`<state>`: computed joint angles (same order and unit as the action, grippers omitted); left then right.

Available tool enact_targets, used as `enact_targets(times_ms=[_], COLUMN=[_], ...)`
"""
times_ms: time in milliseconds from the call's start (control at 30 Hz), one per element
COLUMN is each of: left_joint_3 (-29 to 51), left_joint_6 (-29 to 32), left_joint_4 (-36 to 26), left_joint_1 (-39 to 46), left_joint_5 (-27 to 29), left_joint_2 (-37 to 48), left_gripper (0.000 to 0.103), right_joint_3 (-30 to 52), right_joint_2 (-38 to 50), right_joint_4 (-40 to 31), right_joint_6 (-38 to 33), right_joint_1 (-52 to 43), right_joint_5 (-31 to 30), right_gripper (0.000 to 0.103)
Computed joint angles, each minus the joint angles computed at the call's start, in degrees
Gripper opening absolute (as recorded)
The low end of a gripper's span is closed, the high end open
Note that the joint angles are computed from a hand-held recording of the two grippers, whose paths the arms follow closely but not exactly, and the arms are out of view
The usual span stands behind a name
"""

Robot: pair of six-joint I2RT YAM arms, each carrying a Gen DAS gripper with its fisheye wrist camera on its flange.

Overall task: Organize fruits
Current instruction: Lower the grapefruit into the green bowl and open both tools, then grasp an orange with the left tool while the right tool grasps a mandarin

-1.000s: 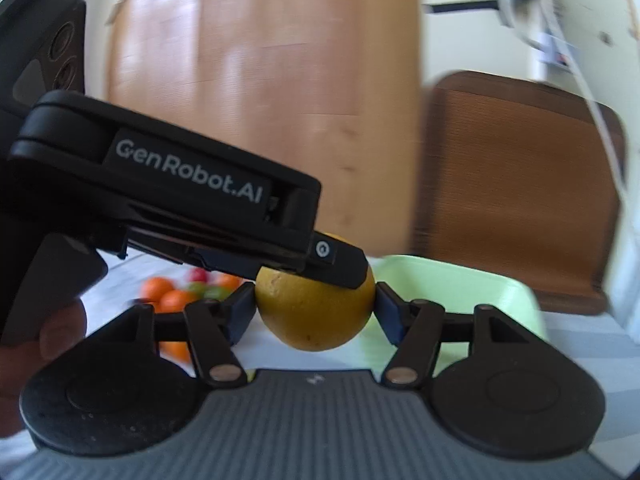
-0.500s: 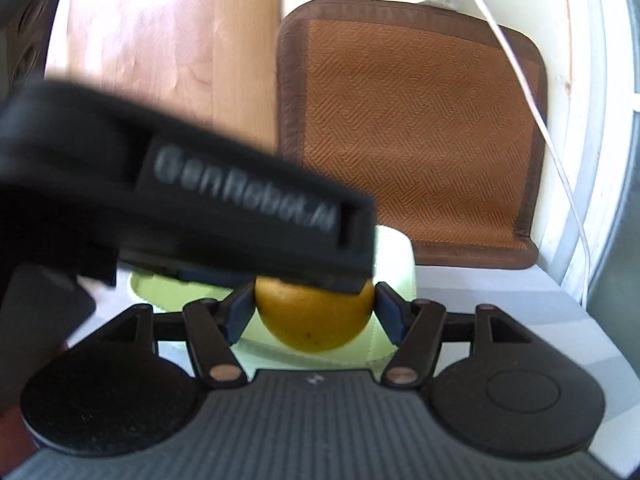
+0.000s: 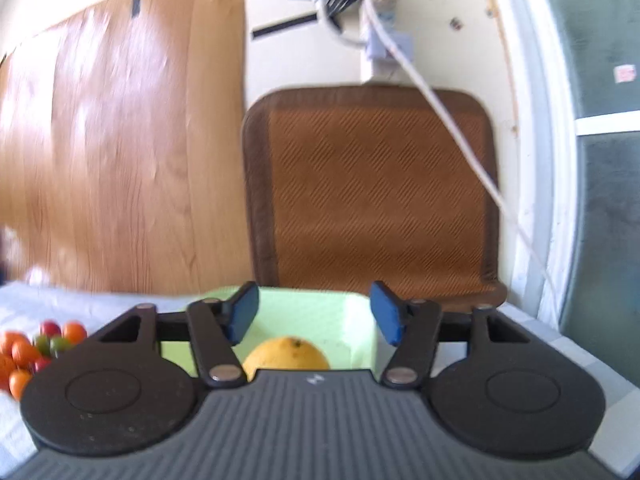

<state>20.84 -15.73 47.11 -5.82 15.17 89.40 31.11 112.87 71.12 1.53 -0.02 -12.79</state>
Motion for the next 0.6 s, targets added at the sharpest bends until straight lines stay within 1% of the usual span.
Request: enact_targets(times_ms=[33,67,100,167,200,233,333,433,467,533,600], left_joint_3=[-2.8,-5.2,-7.1,-10.1,-10.8,-11.2,-11.2,-11.0,-10.6,-9.4,-8.1], left_joint_6=[0.9,1.9,2.8,5.0,5.9,6.7,7.3,7.6,7.2,6.8,5.8], left_joint_4=[-0.3,-1.2,-1.9,-4.1,-4.9,-5.3,-3.4,0.2,1.1,1.8,1.7], left_joint_1=[3.4,6.9,10.3,17.9,21.4,25.2,29.3,27.4,25.8,24.2,24.9], left_joint_5=[0.7,1.2,1.8,4.9,7.1,10.2,15.1,15.7,15.0,14.3,15.3], left_joint_2=[-2.7,-5.3,-7.2,-10.1,-10.4,-9.8,-5.2,-0.6,0.8,3.9,6.8], left_gripper=[0.071,0.071,0.071,0.066,0.063,0.061,0.061,0.061,0.061,0.056,0.057], right_joint_3=[-0.1,1.4,1.1,-0.3,-1.5,-2.5,-4.5,-4.9,-4.5,-3.1,-0.8], right_joint_2=[-1.1,-1.9,-3.9,-6.2,-7.8,-8.9,-11.3,-12.7,-13.0,-12.1,-10.6], right_joint_4=[-1.1,-4.1,-6.6,-9.9,-11.6,-13.2,-18.2,-22.3,-24.0,-26.2,-28.1], right_joint_6=[1.0,2.2,3.1,3.3,1.9,-0.1,-5.6,-11.8,-13.3,-14.9,-16.1], right_joint_1=[-0.2,-1.4,-1.9,-2.0,-1.4,0.2,6.4,13.1,15.2,17.9,20.0], right_joint_5=[-0.7,-3.6,-6.8,-13.5,-15.7,-16.2,-14.7,-11.2,-9.5,-7.4,-4.7], right_gripper=[0.044,0.04,0.039,0.039,0.039,0.039,0.039,0.039,0.039,0.04,0.04])
